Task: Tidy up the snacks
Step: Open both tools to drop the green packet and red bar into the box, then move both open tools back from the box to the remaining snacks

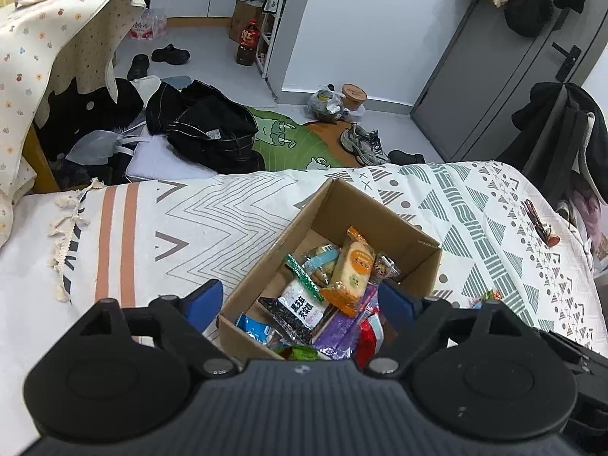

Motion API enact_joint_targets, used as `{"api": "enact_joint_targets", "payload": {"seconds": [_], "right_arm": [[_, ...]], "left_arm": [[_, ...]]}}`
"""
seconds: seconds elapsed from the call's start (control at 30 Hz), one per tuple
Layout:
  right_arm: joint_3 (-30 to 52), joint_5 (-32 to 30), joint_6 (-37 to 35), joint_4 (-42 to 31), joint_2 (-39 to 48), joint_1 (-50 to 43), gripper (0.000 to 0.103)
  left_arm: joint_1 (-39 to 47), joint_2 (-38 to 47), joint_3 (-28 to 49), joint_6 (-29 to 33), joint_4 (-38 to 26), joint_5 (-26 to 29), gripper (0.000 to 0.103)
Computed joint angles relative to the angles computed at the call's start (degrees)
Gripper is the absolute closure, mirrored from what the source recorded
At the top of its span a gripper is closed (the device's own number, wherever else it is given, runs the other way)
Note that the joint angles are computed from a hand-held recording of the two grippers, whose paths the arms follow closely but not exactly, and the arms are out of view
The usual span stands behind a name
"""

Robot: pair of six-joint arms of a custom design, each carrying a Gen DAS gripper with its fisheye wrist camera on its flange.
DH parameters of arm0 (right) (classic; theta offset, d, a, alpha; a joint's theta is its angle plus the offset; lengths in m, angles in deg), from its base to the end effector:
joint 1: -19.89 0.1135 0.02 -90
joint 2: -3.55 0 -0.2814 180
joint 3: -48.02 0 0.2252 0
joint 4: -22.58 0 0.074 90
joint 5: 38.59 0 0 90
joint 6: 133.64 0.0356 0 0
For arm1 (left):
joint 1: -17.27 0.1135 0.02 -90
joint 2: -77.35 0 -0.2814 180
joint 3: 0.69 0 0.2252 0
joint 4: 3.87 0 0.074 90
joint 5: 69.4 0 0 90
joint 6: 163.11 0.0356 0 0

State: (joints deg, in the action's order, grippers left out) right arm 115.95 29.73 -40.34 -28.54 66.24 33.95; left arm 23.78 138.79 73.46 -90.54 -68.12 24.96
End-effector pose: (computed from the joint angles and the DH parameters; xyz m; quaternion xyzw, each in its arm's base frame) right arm 0.1808 0.0588 0.3072 -0.1557 0.8996 0.2280 0.3383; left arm 0.1724 0.0170 0.3245 -0.1834 0.9256 -0.0671 0.3242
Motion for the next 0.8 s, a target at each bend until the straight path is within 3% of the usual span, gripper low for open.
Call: {"api": "enact_joint_targets", "payload": {"seconds": [0.37,0.5,0.63,0.8], "right_arm": [[3.5,-7.4,-10.9,-9.0,-1.4,-12.0,0.011],[4.6,-9.4,-13.9,-11.3,-1.3,-16.8,0.000],[6.0,-12.0,-17.5,-14.1,-0.6,-22.0,0.000],[7.5,-14.3,-22.2,-16.8,0.5,-28.5,0.000]], "left_arm": [[-12.5,-2.0,0.8,-6.2,-2.7,-7.8,0.010],[-19.0,-1.7,1.9,-9.7,-4.3,-12.4,0.009],[-24.5,-1.5,3.2,-12.9,-5.8,-16.3,0.002],[-30.6,-0.7,5.3,-16.5,-7.5,-20.6,0.000]]}}
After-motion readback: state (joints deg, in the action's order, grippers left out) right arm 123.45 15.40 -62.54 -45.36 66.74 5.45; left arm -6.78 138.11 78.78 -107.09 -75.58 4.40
